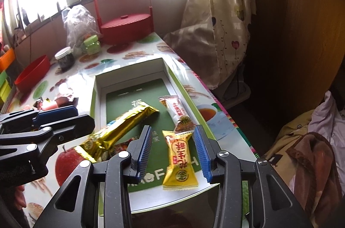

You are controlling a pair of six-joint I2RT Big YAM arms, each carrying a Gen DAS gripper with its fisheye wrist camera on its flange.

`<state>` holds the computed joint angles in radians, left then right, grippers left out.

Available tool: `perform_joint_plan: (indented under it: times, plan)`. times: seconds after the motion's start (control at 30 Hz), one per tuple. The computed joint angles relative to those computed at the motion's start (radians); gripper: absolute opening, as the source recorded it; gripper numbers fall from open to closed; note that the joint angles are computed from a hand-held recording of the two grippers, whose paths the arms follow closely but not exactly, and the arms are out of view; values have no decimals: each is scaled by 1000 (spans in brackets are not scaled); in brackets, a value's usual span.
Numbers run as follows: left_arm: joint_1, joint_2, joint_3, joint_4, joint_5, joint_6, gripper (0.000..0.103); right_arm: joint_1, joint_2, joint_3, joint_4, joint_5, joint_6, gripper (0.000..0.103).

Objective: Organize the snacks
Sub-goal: 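Open both tools to drop the bars into the green box and withdraw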

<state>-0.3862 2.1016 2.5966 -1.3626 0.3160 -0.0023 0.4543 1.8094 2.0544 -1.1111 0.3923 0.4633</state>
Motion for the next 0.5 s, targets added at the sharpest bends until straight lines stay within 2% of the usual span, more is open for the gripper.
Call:
perform_joint_plan:
  times: [0.27, 0.5]
  plan:
    - [25, -101, -159, 88, -25, -10, 42, 28, 18, 42, 0, -9, -15, 40]
    - [53, -161, -251, 139, -48, -16, 43, 47, 45, 87, 18, -38, -38, 40]
